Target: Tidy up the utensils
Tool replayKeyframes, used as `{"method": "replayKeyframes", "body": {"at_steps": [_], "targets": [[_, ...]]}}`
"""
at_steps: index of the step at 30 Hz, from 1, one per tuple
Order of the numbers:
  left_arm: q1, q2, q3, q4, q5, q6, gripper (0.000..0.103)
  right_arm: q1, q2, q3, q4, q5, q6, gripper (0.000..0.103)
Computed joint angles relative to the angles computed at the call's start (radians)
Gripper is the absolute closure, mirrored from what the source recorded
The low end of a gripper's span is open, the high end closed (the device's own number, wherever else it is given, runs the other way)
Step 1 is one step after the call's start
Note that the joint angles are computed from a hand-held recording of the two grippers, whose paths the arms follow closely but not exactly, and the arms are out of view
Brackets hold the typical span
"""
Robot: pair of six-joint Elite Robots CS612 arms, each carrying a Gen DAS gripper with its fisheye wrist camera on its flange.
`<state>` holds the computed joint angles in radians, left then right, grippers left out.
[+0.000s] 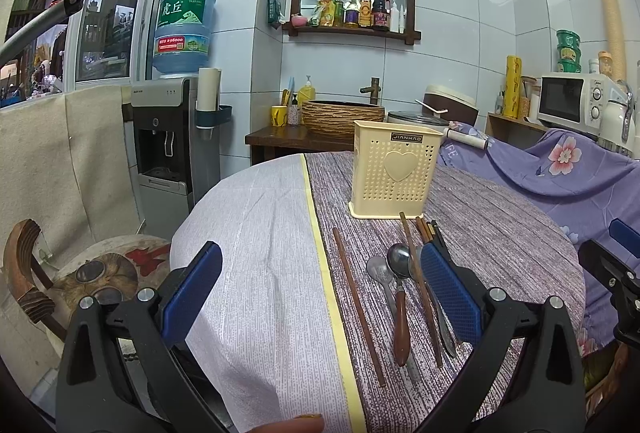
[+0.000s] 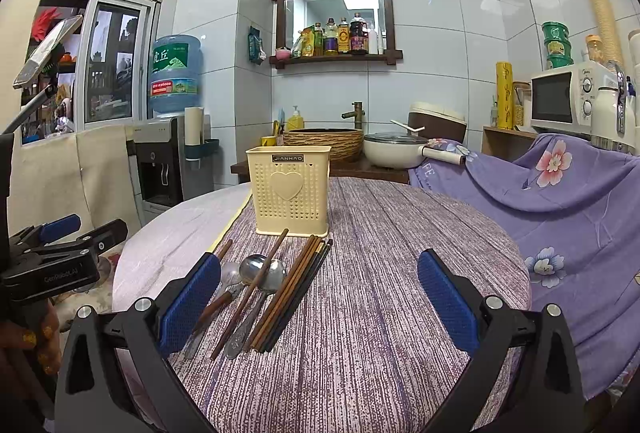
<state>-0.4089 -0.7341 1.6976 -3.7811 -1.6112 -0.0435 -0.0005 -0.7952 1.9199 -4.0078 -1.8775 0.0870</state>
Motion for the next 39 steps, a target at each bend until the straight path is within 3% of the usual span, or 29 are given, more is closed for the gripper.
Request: {"method": "replayKeyframes", "body": {"at_steps": [5,12,19,27,31,35,37,39], "targets": [[0.001,0.004,-0.014,0.041,-0.003,-0.001,0.005,-0.001,0.002,-0.004,0.034,0.004,0.001,0.006],[0.011,0.008,-0.046,0.161,-0.034,-0.009,0.005,-0.005,-0.011,-0.016,0.21,-0.014,0.052,0.006],[0.016,0.027,-0.093,0.257,-0.04,0.043,0.005,-0.059,-0.035,-0.008,0.352,0.162,0.18,0.006],[0.024,0.053,-0.187,0.386,-0.033,0.092,0.005,-0.092,-0.048,-0.047,0.491,0.245,0.188,0.006],[0.037,0.065,-0.234,0.447,-0.09,0.086,0.005,-0.098,-0.046,-0.088,0.565,0.265,0.144,0.018],[0.034,0.075,-0.268,0.5,-0.096,0.093,0.006,-0.111,-0.037,-0.143,0.649,0.289,0.13,0.028],[0.038,0.082,-0.291,0.536,-0.136,0.089,0.012,-0.112,-0.027,-0.178,0.685,0.273,0.121,0.032],[0.04,0.09,-0.313,0.573,-0.166,0.081,0.017,-0.12,-0.014,-0.22,0.744,0.281,0.136,0.041]]}}
